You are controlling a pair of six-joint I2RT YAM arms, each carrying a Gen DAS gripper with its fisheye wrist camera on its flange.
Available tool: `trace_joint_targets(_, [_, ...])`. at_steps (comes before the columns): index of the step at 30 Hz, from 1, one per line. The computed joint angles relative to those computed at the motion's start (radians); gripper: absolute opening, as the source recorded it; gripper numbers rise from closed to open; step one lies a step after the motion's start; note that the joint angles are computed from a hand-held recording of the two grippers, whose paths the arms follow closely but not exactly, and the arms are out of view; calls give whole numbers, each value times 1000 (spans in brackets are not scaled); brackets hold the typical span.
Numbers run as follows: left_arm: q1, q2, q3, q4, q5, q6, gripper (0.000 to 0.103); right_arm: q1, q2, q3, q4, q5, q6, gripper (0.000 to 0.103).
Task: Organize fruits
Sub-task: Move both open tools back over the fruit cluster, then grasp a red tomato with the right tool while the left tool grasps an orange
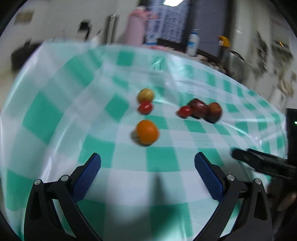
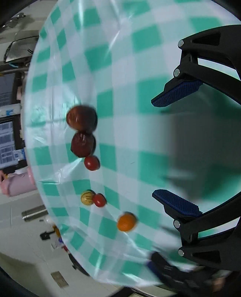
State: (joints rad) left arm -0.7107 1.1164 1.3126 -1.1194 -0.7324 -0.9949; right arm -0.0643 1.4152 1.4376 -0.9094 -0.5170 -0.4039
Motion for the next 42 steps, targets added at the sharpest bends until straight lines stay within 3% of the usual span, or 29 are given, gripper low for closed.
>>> trace_joint_targets(1, [30,-40,-36,37,36,1,101,49,24,17,22,31,50,82])
trace_joint_targets(4, [11,-124,-95,59,8,-84,101,187,103,69,104,128,192,78])
trace_joint_targets(6, [24,-155,-119,86,34,-82,101,258,175,129,137,192,275,75])
trace_joint_targets(10, [27,-135,-112,107,43,-43,101,341,323,264,139,304,394,65])
trace_joint_targets(18, [17,-157,-137,130,42,-62,101,450,565,583,56,505,517,64])
trace_joint_targets(21, [17,-153,-140,134,45,-67,101,493,579,595,50,628,481,38])
trace_joint_targets(22, [18,-152,-142,135,46,-69,101,496,567,574,62,638,464,37])
trace_joint_targets(25, [21,-151,-146,139,50,-76,101,460,504,495,69,552,414,36])
trace_joint_targets(31, [34,-144,-148,145,72,-74,101,222,272,255,58,137,263,36])
trace_joint_targets(37, [58,-116,-130,130,111,-68,101,27,147,97,38,-49,128,37])
trace_joint_targets(42, [159,-33,-71,79,240,-56,101,-71,130,38,29,-156,103,37])
